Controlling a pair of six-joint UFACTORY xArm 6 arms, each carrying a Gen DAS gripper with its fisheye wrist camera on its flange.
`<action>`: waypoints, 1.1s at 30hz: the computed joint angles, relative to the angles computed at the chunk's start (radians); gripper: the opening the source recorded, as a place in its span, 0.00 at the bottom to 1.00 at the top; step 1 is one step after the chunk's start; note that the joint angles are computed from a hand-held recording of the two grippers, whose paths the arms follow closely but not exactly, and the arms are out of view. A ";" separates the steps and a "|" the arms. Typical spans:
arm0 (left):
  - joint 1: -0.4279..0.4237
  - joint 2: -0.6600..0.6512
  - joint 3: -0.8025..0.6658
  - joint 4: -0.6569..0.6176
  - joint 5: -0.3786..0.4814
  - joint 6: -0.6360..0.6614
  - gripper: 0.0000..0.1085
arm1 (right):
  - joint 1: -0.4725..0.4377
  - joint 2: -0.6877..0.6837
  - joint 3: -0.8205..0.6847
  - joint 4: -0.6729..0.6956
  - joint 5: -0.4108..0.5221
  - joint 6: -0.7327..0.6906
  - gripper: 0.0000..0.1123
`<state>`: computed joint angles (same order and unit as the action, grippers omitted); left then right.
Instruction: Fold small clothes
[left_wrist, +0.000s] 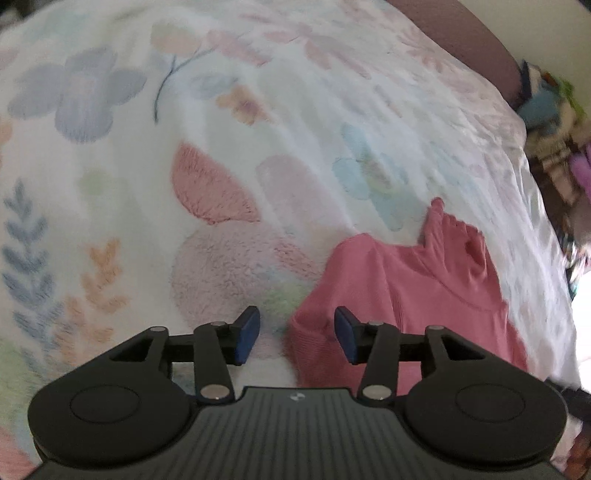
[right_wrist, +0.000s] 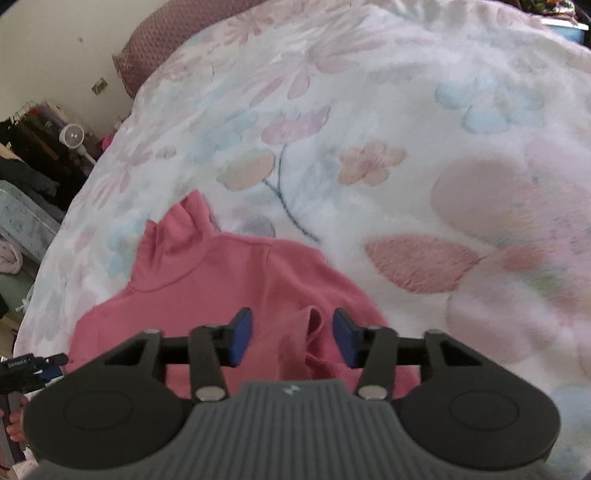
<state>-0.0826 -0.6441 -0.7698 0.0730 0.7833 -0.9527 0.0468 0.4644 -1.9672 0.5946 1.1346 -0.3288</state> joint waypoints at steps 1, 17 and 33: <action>0.004 0.004 0.003 -0.022 -0.012 0.006 0.33 | 0.001 0.006 0.001 0.017 0.005 -0.005 0.10; -0.044 0.229 -0.297 0.227 0.190 0.084 0.03 | 0.011 -0.065 0.138 0.028 -0.218 -0.009 0.00; -0.055 -0.007 -0.030 0.046 -0.030 -0.010 0.50 | -0.038 -0.117 0.226 0.134 -0.193 -0.006 0.31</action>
<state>-0.1379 -0.6513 -0.7998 0.1186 0.7538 -0.9624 0.0093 0.3471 -1.7410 0.7286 0.9416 -0.3349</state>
